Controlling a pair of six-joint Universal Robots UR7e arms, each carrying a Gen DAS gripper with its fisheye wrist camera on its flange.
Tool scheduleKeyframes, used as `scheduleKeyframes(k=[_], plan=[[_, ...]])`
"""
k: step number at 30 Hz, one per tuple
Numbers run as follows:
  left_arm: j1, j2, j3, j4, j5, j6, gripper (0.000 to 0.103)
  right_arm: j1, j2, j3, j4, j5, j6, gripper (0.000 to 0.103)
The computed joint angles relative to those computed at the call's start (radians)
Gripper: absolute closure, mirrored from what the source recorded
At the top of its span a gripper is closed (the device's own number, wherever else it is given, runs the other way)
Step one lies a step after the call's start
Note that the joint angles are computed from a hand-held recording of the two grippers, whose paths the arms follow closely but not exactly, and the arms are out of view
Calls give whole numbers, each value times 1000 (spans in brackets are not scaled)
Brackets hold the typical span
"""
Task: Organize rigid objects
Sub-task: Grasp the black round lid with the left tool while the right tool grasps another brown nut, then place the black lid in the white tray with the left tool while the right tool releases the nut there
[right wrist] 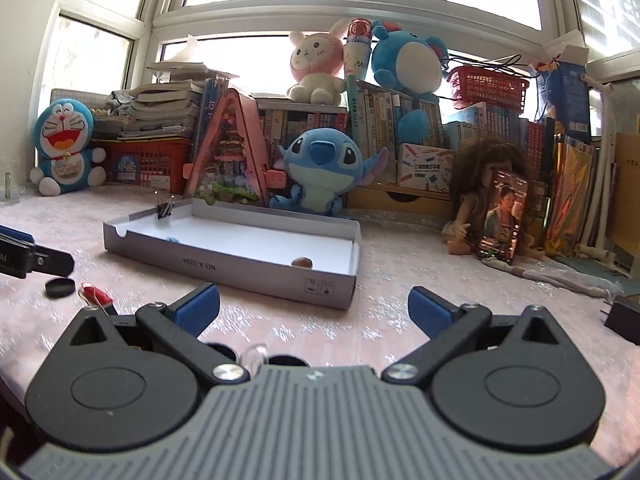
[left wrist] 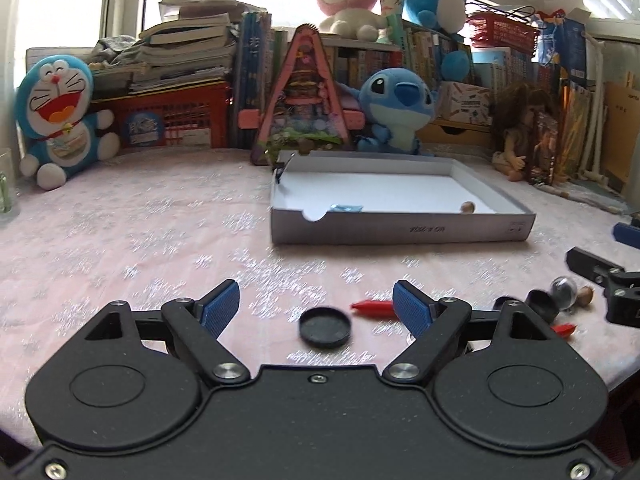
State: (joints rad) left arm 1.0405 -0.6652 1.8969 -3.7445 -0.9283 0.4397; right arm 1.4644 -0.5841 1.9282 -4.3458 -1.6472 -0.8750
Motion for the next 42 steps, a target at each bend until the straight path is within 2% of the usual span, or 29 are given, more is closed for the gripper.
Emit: scheduleKeyframes(k=[7, 10, 21, 24, 26, 30, 32, 42], plan=[[19, -6, 20, -25, 1, -3, 21, -20, -12, 26, -47, 7, 11, 0], [25, -11, 25, -20, 4, 2, 26, -30, -29, 45, -37, -1, 32, 0], [28, 9, 16, -26, -3, 20, 35, -44, -41, 84, 15, -47, 42, 17], [29, 7, 12, 5, -10, 3, 43, -39, -39, 82, 29, -56, 37, 25], [32, 5, 11, 17, -25, -12, 51, -36, -41, 79, 55, -67, 39, 45], [33, 6, 6, 28, -38, -2, 64, -32, -48, 76, 97, -79, 57, 62], [35, 2, 7, 40, -51, 0, 75, -30, -49, 76, 105, -80, 51, 76], [30, -20, 16, 46, -66, -33, 75, -11, -57, 76, 116, -94, 57, 77]])
